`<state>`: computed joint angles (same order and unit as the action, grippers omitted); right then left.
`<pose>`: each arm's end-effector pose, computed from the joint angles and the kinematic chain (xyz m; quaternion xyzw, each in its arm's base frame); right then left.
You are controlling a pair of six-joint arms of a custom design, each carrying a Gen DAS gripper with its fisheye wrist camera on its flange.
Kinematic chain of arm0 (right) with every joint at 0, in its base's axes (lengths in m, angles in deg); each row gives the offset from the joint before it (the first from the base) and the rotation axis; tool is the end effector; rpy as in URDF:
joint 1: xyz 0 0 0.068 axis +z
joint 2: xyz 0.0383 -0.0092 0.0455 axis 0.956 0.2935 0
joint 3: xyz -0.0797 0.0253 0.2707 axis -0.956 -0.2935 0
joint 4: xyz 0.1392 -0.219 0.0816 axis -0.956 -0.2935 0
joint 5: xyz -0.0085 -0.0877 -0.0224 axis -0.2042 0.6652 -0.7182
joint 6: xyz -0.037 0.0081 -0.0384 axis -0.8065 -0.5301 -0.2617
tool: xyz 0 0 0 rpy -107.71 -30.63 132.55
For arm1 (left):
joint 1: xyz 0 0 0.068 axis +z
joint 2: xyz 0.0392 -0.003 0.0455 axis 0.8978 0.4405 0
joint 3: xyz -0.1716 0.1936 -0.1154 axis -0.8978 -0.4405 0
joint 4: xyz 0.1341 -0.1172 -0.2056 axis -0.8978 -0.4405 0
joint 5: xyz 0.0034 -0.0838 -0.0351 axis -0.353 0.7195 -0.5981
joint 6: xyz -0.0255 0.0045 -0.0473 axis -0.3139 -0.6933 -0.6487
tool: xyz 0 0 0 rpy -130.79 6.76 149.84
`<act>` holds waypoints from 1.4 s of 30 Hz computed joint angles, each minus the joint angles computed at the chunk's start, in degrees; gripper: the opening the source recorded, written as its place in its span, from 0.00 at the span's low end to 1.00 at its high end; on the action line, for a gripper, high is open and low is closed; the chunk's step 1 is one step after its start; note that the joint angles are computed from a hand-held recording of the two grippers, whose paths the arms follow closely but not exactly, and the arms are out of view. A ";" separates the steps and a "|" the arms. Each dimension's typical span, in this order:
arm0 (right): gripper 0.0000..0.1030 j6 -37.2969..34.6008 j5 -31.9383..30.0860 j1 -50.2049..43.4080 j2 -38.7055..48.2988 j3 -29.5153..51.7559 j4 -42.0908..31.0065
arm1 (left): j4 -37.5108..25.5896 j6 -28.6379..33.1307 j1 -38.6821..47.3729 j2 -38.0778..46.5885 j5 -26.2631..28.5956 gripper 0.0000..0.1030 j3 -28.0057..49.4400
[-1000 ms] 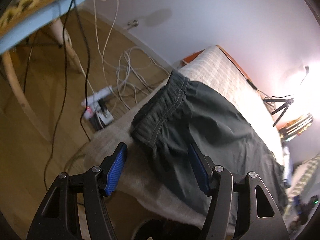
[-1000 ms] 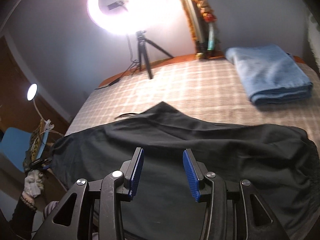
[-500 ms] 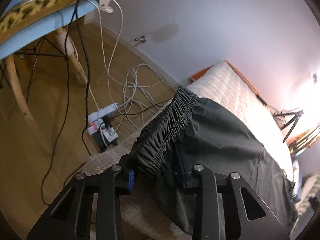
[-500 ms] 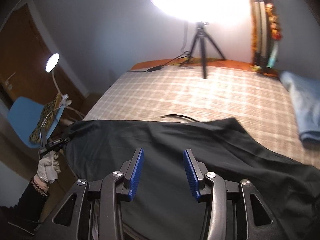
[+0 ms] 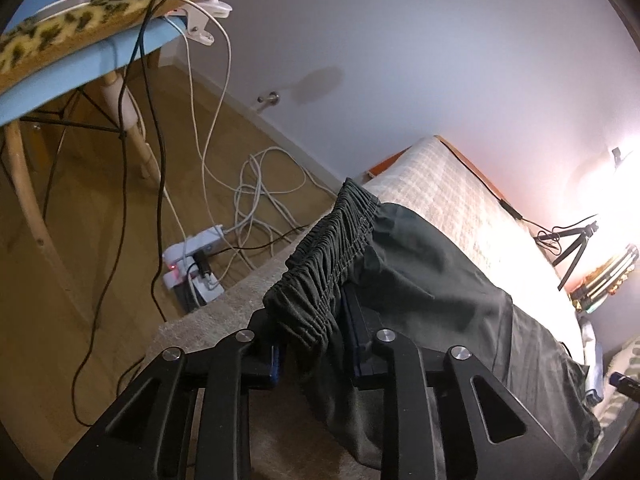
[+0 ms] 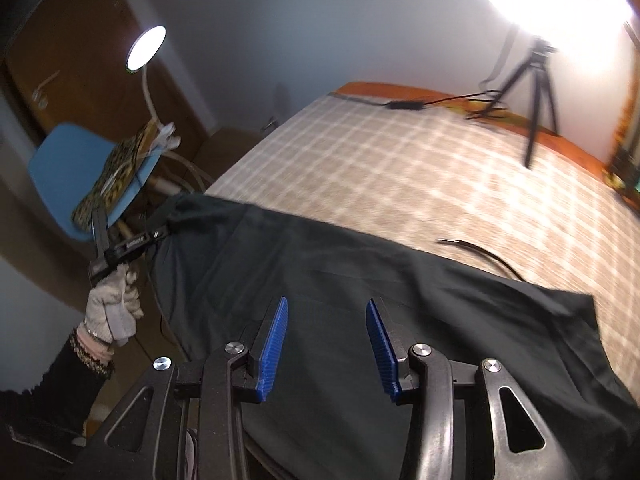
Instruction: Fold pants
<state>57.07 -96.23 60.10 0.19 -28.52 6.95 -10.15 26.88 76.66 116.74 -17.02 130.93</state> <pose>0.2720 -0.0446 0.2396 -0.1340 0.9401 0.1656 0.2663 0.3040 0.0572 0.1475 -0.1746 0.9098 -0.1638 0.3391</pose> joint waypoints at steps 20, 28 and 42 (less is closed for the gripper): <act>0.57 -9.85 4.05 -21.87 32.73 28.60 -4.14 | -1.97 3.89 -0.09 -0.96 -1.09 0.22 0.24; 0.57 -10.84 3.32 -24.20 40.76 32.51 -4.21 | -2.92 4.49 -1.05 -0.43 -2.91 0.22 0.99; 0.33 -5.71 10.76 -20.88 32.54 22.05 9.59 | -2.03 8.19 -7.87 -7.03 -11.28 0.20 -0.43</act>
